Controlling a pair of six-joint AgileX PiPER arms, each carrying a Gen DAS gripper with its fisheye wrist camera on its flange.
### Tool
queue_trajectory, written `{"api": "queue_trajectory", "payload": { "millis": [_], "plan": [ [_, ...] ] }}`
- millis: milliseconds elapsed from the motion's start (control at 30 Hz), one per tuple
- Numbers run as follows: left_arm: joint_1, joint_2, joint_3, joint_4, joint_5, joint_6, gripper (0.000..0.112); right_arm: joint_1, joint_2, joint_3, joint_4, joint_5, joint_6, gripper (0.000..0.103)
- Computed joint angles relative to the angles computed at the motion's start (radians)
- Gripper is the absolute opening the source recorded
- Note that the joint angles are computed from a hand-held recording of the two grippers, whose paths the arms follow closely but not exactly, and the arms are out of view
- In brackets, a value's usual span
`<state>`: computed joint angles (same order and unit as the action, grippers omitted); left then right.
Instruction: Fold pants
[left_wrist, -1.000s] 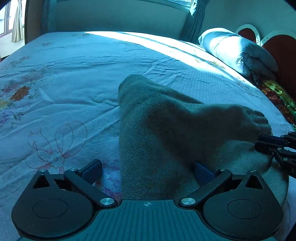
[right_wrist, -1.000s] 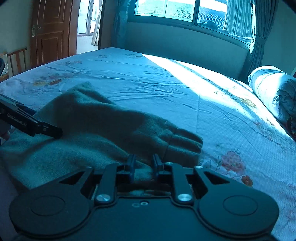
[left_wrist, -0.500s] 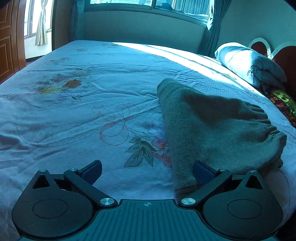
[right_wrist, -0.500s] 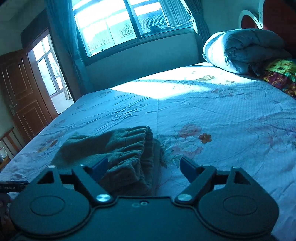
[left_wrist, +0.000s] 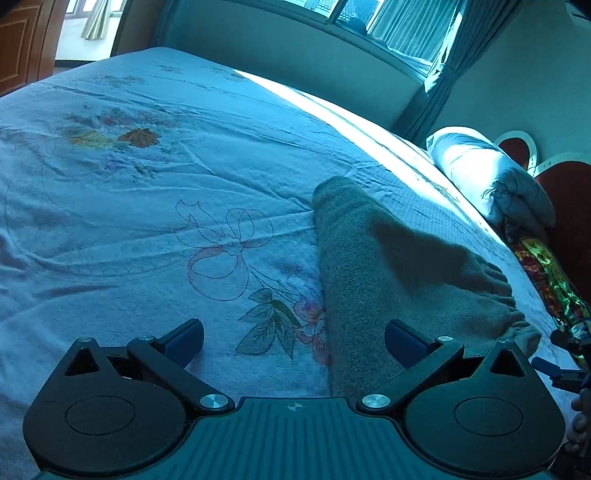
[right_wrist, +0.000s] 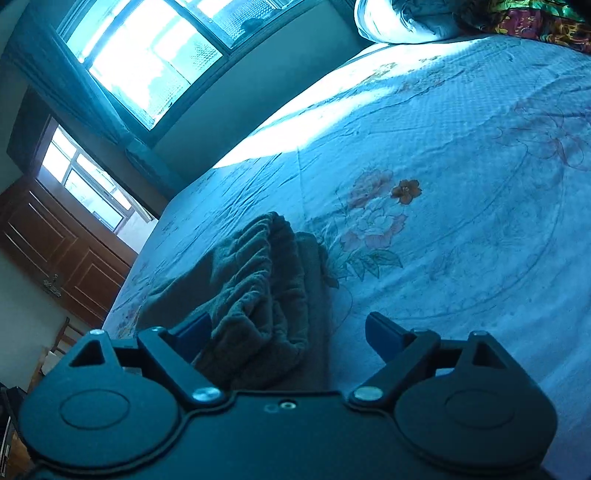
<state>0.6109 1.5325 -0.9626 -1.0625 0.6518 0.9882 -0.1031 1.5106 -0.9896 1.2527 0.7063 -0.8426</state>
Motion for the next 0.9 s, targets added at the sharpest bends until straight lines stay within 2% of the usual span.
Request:
{"api": "queue_trajectory", "payload": {
  "millis": [100,167,300,433,533,733,900],
  "plan": [
    [-0.054,0.050,-0.044,0.043,-0.038,-0.087,0.103,0.005,0.063,-0.024,0.015,0.032,0.021,0.078],
    [-0.070,0.075,-0.063,0.011,-0.030,-0.085,0.103,-0.004,0.100,-0.021,0.086,0.075,-0.012,0.077],
    [-0.103,0.129,-0.119,0.022,-0.007,-0.133,0.103,0.001,0.147,-0.042,0.132,0.100,-0.023,0.076],
    [-0.121,0.200,-0.207,0.062,0.055,-0.168,0.103,-0.009,0.202,-0.089,0.138,0.158,-0.007,0.073],
    [-0.116,0.247,-0.259,0.061,0.092,-0.182,0.103,-0.012,0.224,-0.107,0.142,0.166,0.001,0.070],
    [-0.067,0.338,-0.320,-0.073,0.204,-0.101,0.103,0.006,0.254,-0.133,0.164,0.153,-0.003,0.070],
    [-0.074,0.386,-0.382,-0.062,0.254,-0.156,0.103,0.022,0.275,-0.150,0.177,0.149,-0.020,0.071]
  ]
}}
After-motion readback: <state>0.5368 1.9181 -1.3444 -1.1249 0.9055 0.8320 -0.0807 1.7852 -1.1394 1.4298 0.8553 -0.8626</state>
